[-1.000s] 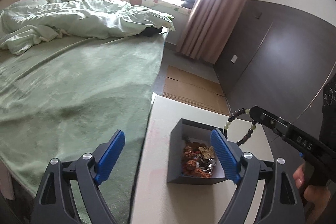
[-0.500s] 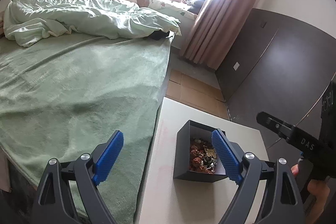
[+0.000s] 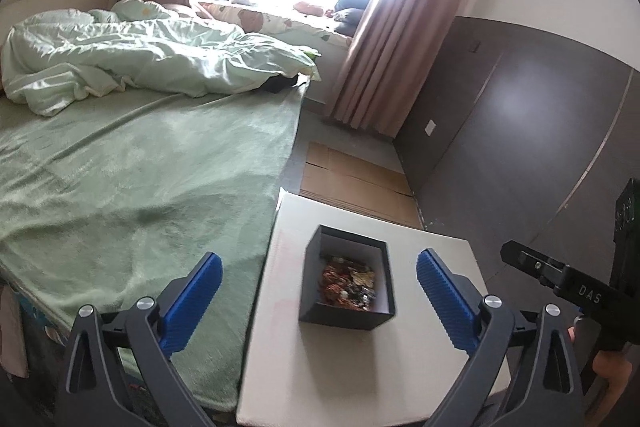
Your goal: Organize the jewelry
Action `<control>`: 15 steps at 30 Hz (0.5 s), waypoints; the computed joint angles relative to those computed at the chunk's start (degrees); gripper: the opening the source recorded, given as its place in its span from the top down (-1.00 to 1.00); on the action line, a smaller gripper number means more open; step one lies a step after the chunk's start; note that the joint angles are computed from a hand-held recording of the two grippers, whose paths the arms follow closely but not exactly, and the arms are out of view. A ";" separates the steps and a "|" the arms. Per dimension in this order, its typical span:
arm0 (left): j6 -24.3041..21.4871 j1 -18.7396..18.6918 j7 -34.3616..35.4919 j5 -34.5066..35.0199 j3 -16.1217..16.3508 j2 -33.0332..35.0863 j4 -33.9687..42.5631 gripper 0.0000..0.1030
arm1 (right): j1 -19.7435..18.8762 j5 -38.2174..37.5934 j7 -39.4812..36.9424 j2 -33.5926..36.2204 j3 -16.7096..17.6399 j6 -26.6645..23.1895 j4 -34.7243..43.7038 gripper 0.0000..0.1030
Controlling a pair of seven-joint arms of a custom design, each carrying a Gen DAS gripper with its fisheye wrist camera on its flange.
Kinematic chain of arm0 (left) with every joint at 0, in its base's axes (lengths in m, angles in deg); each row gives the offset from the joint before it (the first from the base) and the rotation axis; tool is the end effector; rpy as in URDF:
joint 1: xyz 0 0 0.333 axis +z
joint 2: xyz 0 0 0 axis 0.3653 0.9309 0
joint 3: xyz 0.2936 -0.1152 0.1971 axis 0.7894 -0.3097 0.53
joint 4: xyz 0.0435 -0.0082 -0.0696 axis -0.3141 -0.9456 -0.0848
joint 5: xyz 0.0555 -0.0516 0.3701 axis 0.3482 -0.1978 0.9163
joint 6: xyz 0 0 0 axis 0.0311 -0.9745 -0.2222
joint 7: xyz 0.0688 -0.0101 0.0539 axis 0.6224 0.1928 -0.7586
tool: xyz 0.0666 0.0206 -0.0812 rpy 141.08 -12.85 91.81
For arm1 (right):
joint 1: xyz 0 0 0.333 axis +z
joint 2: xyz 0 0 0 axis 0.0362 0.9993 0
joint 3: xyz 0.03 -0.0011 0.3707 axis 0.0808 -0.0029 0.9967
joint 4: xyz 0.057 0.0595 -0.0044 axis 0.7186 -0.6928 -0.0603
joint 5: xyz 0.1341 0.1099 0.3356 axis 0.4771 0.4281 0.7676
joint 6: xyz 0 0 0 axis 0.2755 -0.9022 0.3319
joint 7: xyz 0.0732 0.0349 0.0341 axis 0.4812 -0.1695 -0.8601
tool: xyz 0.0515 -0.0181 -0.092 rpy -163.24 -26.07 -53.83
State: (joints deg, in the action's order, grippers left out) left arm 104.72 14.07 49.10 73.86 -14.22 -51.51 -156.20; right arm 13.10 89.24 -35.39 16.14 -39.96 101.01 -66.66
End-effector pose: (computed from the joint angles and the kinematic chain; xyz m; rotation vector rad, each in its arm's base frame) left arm 0.5273 -0.2030 0.4508 -2.0613 1.2312 -1.0322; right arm 0.6622 0.1774 0.4648 -1.9887 1.2190 -0.2811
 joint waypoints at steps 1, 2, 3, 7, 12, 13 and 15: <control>-0.66 -0.41 1.23 -1.13 -0.33 -0.57 -0.30 -0.84 | -0.54 0.76 -0.58 -1.26 0.05 0.08 -1.35 -0.65; -0.99 -0.71 2.30 -2.10 -0.56 -0.93 -0.46 -0.84 | -0.78 1.38 -1.00 -1.97 0.04 0.25 -2.09 -0.71; -1.19 -1.01 3.40 -3.07 -0.78 -1.31 -0.62 -0.84 | -1.34 2.68 -2.05 -3.18 0.18 0.35 -3.34 -0.72; -3.22 -2.60 8.06 -6.85 -1.87 -3.09 -1.56 -0.84 | -2.15 6.27 -5.11 -7.51 -0.69 0.05 -7.66 -0.82; -6.32 -4.77 12.33 -11.00 -3.54 -5.60 -3.08 -0.84 | -2.17 11.15 -8.95 -12.60 -2.32 0.08 -12.59 -0.91; -7.37 -5.28 13.12 -11.64 -3.99 -6.22 -3.46 -0.84 | -2.41 13.05 -10.79 -13.84 -2.65 -0.48 -13.61 -0.91; -9.20 -6.04 14.87 -13.17 -4.67 -7.15 -3.98 -0.84 | -2.32 15.78 -13.63 -15.93 -3.46 -1.09 -15.43 -0.91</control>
